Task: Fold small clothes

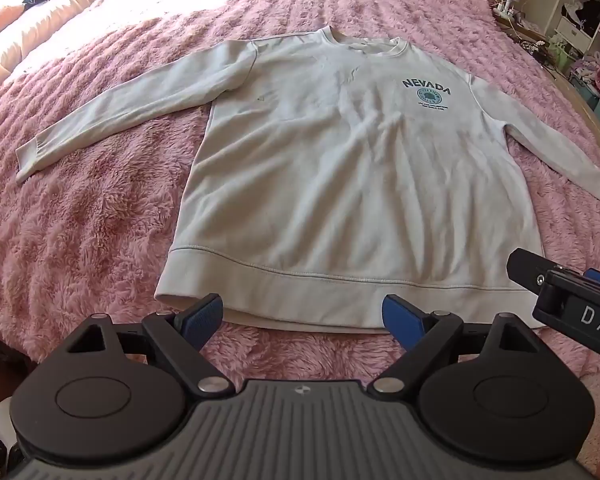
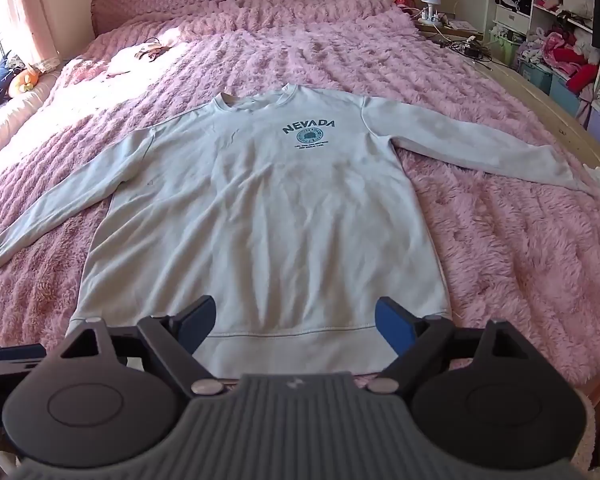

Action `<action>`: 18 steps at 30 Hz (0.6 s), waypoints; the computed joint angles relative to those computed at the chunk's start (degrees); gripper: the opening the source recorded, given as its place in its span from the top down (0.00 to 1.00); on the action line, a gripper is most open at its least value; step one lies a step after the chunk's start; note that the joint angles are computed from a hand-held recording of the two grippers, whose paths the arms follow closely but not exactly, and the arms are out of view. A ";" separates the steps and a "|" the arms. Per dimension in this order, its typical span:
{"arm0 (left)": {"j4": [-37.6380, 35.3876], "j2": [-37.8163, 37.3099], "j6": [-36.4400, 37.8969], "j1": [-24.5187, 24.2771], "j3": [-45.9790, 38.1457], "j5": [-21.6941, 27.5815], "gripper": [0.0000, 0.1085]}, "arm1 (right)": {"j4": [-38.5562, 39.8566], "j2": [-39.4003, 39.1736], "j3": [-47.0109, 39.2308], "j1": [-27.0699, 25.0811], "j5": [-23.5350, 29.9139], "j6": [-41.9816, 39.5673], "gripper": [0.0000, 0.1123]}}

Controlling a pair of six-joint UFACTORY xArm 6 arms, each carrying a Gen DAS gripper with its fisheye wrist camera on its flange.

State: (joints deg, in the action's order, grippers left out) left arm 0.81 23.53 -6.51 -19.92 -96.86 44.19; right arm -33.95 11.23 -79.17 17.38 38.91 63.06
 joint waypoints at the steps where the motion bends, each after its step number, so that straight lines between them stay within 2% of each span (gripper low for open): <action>1: -0.27 -0.07 -0.03 0.05 0.16 -0.24 0.05 | 0.04 0.02 -0.08 0.04 0.17 -0.07 0.26; 18: 0.37 0.48 0.06 -0.03 -0.90 0.66 0.05 | 0.16 0.31 -0.71 0.07 0.50 -0.32 0.26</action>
